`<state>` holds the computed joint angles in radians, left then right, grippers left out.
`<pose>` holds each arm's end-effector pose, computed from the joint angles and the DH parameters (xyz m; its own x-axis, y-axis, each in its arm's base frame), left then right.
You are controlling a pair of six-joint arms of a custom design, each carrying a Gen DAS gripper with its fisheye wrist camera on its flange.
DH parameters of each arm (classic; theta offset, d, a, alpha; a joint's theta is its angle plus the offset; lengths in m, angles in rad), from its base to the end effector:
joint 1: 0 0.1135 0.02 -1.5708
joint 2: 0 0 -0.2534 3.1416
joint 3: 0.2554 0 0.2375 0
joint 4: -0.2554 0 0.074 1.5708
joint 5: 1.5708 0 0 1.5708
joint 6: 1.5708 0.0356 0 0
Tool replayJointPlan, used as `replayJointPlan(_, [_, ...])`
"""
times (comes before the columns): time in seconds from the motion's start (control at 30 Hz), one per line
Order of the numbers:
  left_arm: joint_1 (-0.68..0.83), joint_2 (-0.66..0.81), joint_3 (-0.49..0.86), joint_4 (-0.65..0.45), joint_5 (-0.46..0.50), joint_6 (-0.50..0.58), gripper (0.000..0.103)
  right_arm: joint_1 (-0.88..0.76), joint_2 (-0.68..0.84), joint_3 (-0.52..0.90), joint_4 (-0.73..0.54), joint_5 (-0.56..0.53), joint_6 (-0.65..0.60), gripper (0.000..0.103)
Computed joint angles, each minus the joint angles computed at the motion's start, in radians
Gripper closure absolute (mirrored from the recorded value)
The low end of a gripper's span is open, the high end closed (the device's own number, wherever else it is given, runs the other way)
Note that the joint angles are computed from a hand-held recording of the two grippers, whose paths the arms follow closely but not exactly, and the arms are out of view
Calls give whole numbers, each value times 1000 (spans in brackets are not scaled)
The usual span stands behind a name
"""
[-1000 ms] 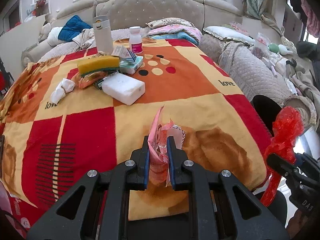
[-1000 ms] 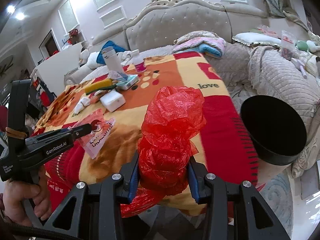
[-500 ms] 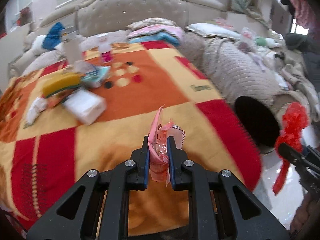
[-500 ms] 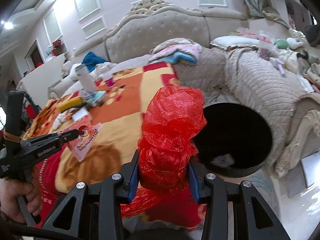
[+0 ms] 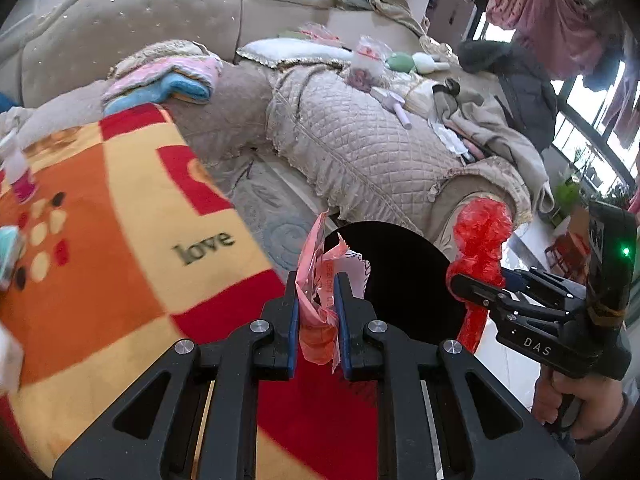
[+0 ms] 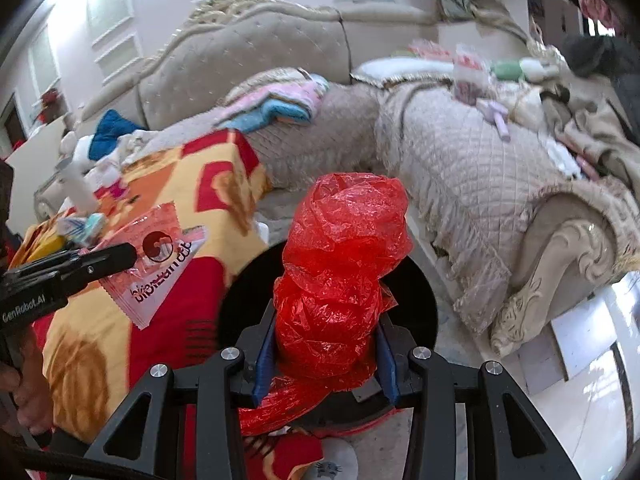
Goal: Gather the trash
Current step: 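Carry the red bag and pink wrapper over the black trash bin, then open both tools to drop the bag and wrapper into the bin, then move both open tools back over the bed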
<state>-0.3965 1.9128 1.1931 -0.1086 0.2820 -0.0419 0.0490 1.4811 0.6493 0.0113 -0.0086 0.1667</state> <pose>0.3564 -0.1599 0.1662 -0.7018 0.2502 -0.6670 0.5156 0.8245 -0.2332 0.2708 0.0136 0.1563 -0.7296 0.1304 -0.6714 0.0672 0.9906 0.1193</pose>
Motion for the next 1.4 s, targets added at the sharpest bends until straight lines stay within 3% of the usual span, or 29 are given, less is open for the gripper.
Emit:
replayJointPlan(0.13, [-26, 94, 99, -34, 16, -11, 89, -41, 117, 69, 15, -25, -19, 63])
replayJointPlan(0.27, [-59, 153, 158, -48, 18, -10, 84, -53, 181, 99, 27, -16, -29, 53])
replayJointPlan(0.43, [-72, 164, 155, -33, 22, -29, 54, -76, 206, 105, 27, -40, -32, 51])
replayJointPlan(0.8, [8, -7, -23, 8, 13, -42, 54, -59, 91, 66, -19, -10, -5, 48])
replayJointPlan(1.0, [146, -228, -281, 80, -16, 15, 54, 86, -59, 5, -30, 24, 82, 41])
replayJointPlan(1.1, [240, -299, -381, 102, -14, 57, 54, 218, -60, 11, -30, 76, 126, 40])
replayJointPlan(1.4, [680, -326, -497, 138, 75, 300, 53, 557, 214, 221, 3, 128, 187, 38])
